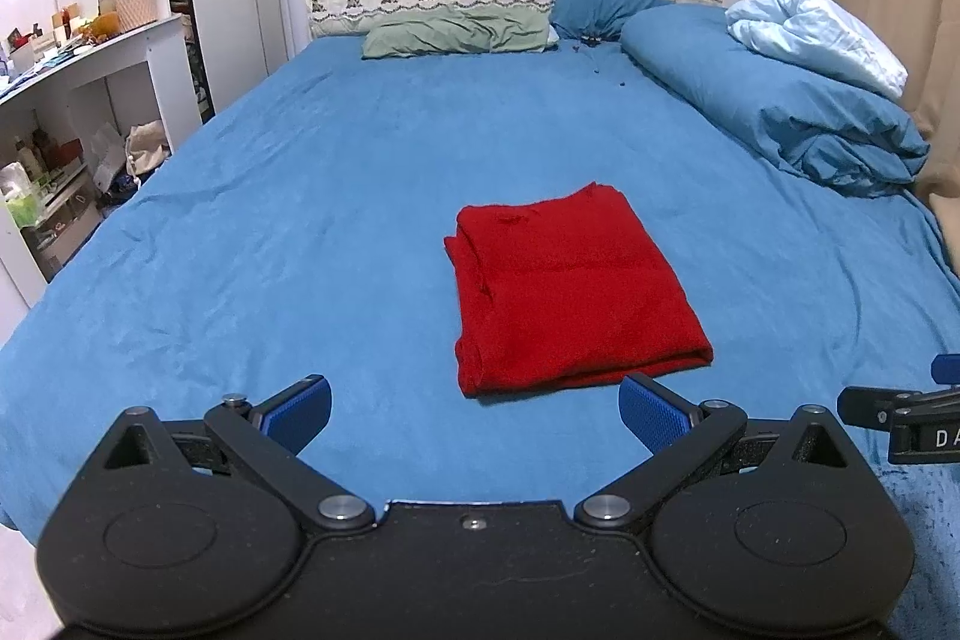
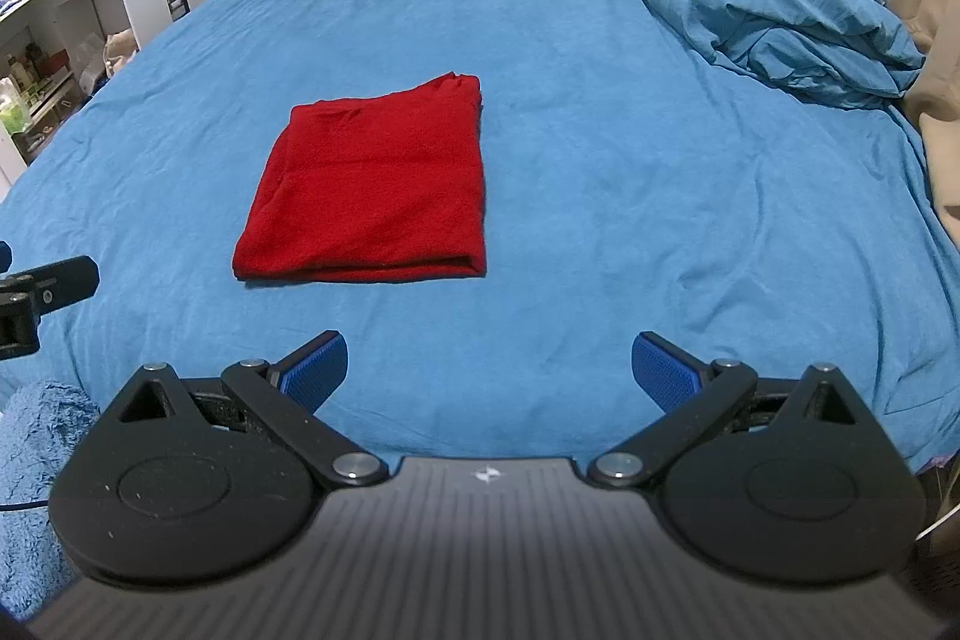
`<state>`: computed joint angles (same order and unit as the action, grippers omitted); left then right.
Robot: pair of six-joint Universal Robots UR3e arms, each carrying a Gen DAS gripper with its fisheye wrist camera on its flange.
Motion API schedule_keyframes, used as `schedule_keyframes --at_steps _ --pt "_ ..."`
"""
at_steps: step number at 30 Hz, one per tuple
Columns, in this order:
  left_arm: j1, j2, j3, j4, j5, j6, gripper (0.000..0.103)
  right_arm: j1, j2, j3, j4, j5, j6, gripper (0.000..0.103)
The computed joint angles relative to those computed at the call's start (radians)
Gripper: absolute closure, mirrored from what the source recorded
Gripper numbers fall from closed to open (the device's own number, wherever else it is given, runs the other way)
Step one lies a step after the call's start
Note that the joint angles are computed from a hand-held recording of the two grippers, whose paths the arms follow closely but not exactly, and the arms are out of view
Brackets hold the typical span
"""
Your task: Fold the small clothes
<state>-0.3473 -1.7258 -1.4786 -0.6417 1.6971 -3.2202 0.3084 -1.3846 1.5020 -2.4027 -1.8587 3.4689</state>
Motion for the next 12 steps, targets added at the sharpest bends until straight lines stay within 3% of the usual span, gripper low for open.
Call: schedule_keyframes --at_steps 12 --pt "0.007 -0.005 -0.003 0.017 0.0 0.0 0.0 0.002 0.003 -0.004 0.002 -0.002 0.002 0.0"
